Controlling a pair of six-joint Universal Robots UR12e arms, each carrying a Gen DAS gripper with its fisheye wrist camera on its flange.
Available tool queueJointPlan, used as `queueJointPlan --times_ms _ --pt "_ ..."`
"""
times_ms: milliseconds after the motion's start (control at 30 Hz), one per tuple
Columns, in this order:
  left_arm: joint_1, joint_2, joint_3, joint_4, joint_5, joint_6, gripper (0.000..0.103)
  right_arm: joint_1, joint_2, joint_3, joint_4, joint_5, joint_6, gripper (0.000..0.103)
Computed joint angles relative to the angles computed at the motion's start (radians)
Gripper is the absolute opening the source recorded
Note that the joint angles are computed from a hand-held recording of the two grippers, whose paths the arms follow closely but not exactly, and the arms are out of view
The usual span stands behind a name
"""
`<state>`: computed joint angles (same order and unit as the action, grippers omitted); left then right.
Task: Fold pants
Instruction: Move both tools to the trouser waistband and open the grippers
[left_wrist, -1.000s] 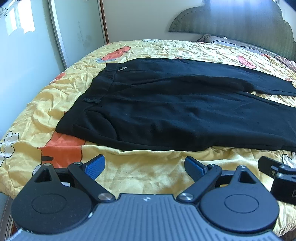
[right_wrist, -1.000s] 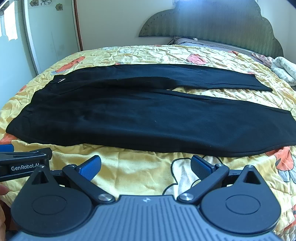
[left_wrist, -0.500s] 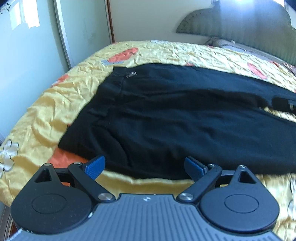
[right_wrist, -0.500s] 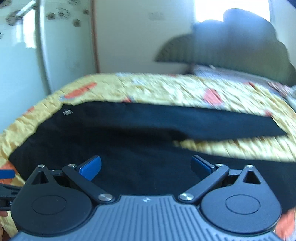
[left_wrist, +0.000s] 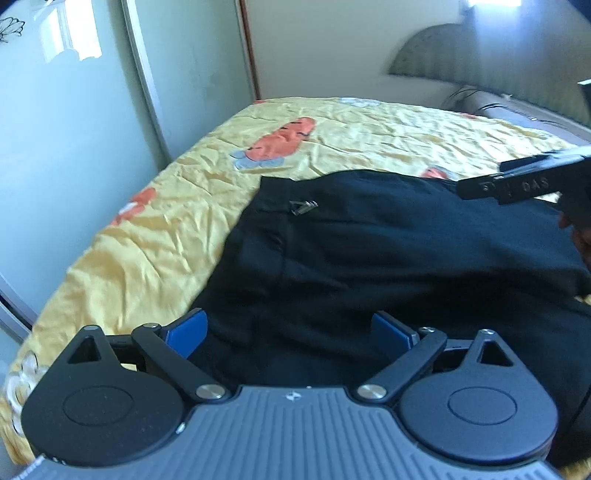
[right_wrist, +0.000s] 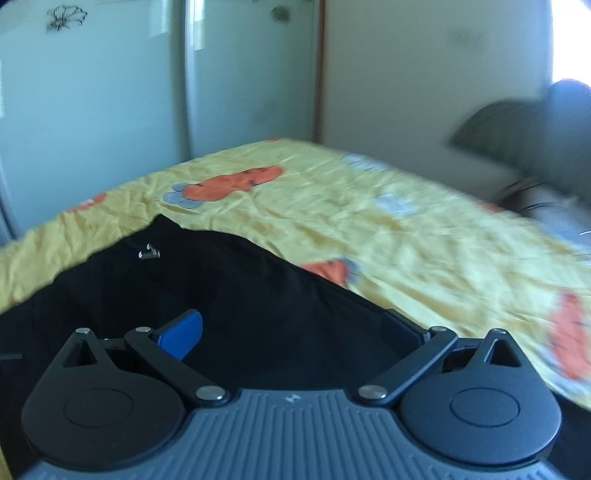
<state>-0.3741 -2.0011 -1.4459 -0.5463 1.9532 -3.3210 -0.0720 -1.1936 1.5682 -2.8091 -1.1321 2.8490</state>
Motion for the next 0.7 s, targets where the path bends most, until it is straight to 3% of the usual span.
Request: queueJointPlan --times_ms 100,167,233,300,367,400,433,467,600,700 --pt "0.007 -0.041 0.064 -0.035 0.04 0.003 0.098 -0.01 0.084 -0.122 0.142 0.11 -0.085 0.103" --pt "0.017 -0.068 0.112 -0.076 0.045 -0.017 0.098 -0.006 0.144 -0.216 0.257 0.151 -0.141 0.091" --pt "0.027 -0.095 0.16 -0.113 0.039 -0.039 0.098 -0.002 0.193 -0.293 0.35 0.164 -0.146 0.068" --pt "0.035 -0.127 0.217 -0.156 0.042 -0.053 0.098 -0.004 0.238 -0.366 0.461 0.193 -0.171 0.06" --pt "0.046 -0.154 0.267 -0.192 0.009 -0.067 0.098 -0.008 0.262 -0.404 0.5 0.233 -0.207 0.045" --pt "0.052 -0.167 0.295 -0.222 -0.017 -0.083 0.098 -0.01 0.269 -0.418 0.518 0.24 -0.206 0.023" --pt "0.062 -0.18 0.324 -0.252 -0.059 -0.1 0.098 -0.011 0.274 -0.431 0.543 0.253 -0.212 0.008" --pt "0.074 -0.194 0.353 -0.274 -0.118 -0.118 0.098 -0.014 0.273 -0.429 0.553 0.273 -0.223 0.005" --pt "0.109 -0.242 0.442 -0.32 -0.279 -0.257 0.096 0.013 0.196 -0.296 0.366 0.137 -0.344 0.0" --pt "0.129 -0.278 0.502 -0.343 -0.39 -0.362 0.096 0.018 0.121 -0.145 0.132 0.121 -0.429 0.0"
